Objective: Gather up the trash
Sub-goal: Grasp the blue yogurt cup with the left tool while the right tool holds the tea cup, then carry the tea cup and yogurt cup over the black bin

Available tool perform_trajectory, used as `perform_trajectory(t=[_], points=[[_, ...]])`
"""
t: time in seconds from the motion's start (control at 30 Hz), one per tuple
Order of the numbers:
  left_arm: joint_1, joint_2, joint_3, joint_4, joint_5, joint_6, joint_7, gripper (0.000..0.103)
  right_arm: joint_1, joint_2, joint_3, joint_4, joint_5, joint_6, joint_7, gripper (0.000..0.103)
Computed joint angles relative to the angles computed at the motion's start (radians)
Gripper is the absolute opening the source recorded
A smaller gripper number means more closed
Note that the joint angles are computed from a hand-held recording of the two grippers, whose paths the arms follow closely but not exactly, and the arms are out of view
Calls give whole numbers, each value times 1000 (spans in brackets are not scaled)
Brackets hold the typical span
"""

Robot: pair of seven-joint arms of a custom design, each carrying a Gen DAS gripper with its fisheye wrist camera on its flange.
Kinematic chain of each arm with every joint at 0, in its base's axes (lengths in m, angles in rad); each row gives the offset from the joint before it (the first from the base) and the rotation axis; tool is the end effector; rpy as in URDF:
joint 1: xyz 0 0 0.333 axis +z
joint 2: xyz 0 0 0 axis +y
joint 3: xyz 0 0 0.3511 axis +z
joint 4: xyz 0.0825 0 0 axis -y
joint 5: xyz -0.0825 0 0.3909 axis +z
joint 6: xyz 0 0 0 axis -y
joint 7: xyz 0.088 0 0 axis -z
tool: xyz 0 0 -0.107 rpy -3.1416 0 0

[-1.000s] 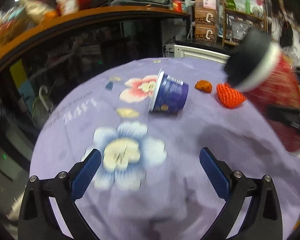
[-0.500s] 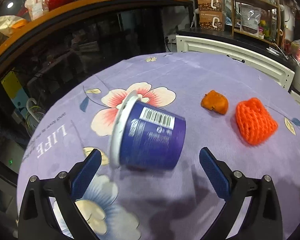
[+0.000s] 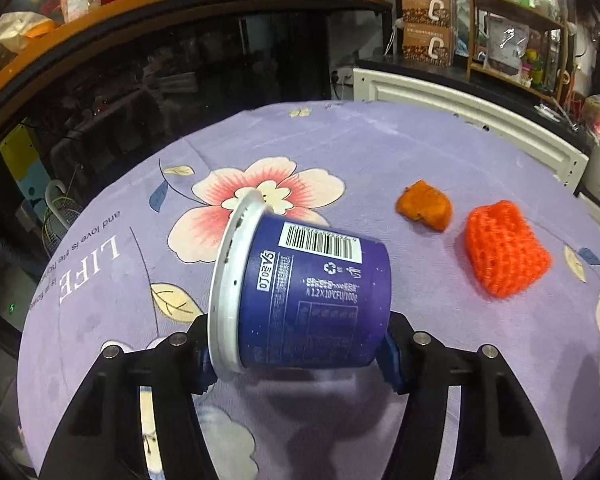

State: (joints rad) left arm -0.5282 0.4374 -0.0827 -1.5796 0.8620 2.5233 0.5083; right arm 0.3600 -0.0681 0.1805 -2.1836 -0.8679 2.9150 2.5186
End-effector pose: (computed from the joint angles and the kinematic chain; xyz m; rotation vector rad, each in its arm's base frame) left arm 0.6071 -0.4213 0.4690 -1.6305 1.8425 -0.6578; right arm 0.4570 0.3316 0.5255 -1.9391 1.3247 -0.6916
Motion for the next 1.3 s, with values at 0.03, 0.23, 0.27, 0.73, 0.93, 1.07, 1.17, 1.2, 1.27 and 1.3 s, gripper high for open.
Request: perform_trajectory(t=[0.03,0.23,0.27,0.73,0.93,1.07,1.17,1.2,1.27,1.3], points=[[-8,-15,4,-18,16,11,-18,60,-5,-10,-2,-14,-12,10,25,78],[-30,-96,-10,-109,121,54,-134,60,-59,-75,20,-93,-103,47,175,78],[-35,-112,-15,-127,145,58,-159,60,-69,-85,24,-107,-107,55,188,78],[-60,-213,-135,-220,310,96,-348,60,-315,-306,156,-353,-163,178,373,78],[-110,-177,-161,-165,353,131,-368,60,-441,-423,201,-474,-120,230,390,78],[-162,-102,-160,-72,331,163,-320,60,-535,-459,227,-534,-86,267,387,78],[-200,-42,-154,6,282,198,-262,60,-641,-445,257,-567,-63,321,383,78],[-212,-19,-154,37,261,205,-233,60,-692,-434,284,-571,-54,337,381,78],[-241,43,-152,121,227,211,-172,60,-805,-415,358,-574,-35,371,372,78],[-251,65,-150,149,207,212,-142,60,-875,-390,405,-569,-20,390,363,78]])
